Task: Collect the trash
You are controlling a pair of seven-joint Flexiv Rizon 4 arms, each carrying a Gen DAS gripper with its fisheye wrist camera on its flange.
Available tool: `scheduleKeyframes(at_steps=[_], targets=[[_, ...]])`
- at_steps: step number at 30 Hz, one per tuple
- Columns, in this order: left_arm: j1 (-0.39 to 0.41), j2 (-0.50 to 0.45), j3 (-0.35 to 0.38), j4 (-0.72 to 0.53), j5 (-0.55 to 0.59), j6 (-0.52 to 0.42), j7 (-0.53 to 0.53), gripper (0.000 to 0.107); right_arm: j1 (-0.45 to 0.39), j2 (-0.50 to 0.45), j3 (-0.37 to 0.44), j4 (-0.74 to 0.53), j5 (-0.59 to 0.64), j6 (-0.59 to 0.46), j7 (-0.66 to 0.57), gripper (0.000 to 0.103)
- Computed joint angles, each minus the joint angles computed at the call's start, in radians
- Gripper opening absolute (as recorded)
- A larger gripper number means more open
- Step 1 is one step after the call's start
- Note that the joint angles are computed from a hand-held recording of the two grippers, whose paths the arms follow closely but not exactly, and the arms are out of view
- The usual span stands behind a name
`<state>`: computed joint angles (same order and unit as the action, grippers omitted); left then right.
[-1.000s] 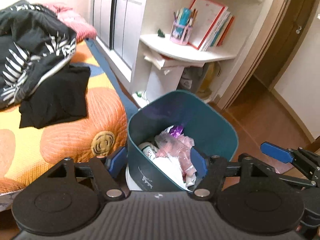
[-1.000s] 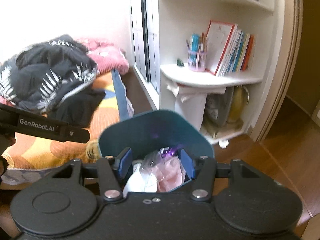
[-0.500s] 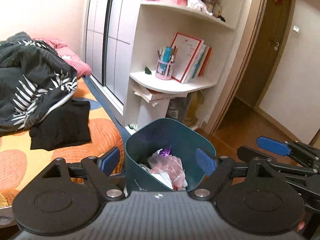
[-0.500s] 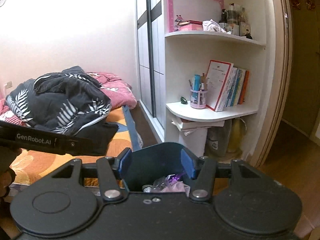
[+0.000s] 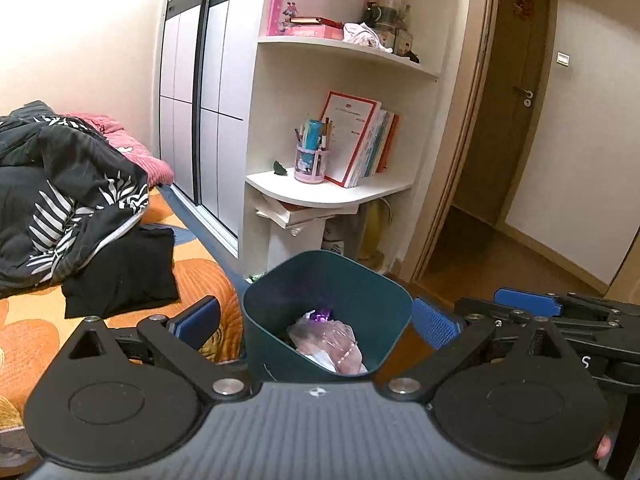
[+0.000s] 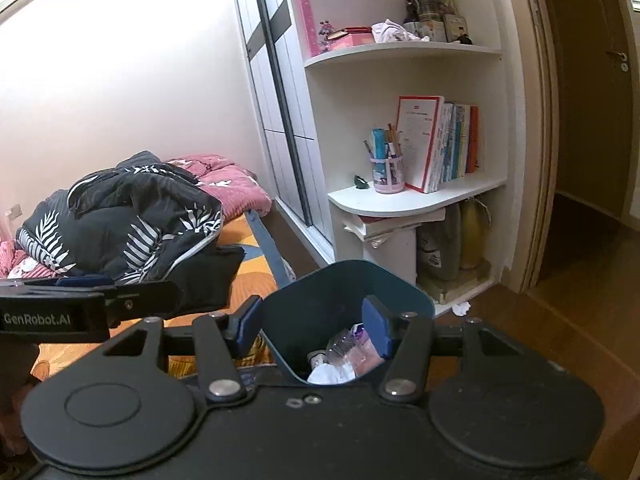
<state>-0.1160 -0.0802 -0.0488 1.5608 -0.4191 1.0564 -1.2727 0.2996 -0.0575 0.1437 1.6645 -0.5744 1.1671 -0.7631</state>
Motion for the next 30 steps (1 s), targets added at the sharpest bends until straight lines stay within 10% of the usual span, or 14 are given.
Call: scheduleKeyframes(at_steps=[30], targets=[[0.015,0.021,0.015,0.034,-0.025,-0.083,-0.053,0.103,0.01,-0.009,0.007,-0.006,0.008,-0.003,-0.003,0.062]])
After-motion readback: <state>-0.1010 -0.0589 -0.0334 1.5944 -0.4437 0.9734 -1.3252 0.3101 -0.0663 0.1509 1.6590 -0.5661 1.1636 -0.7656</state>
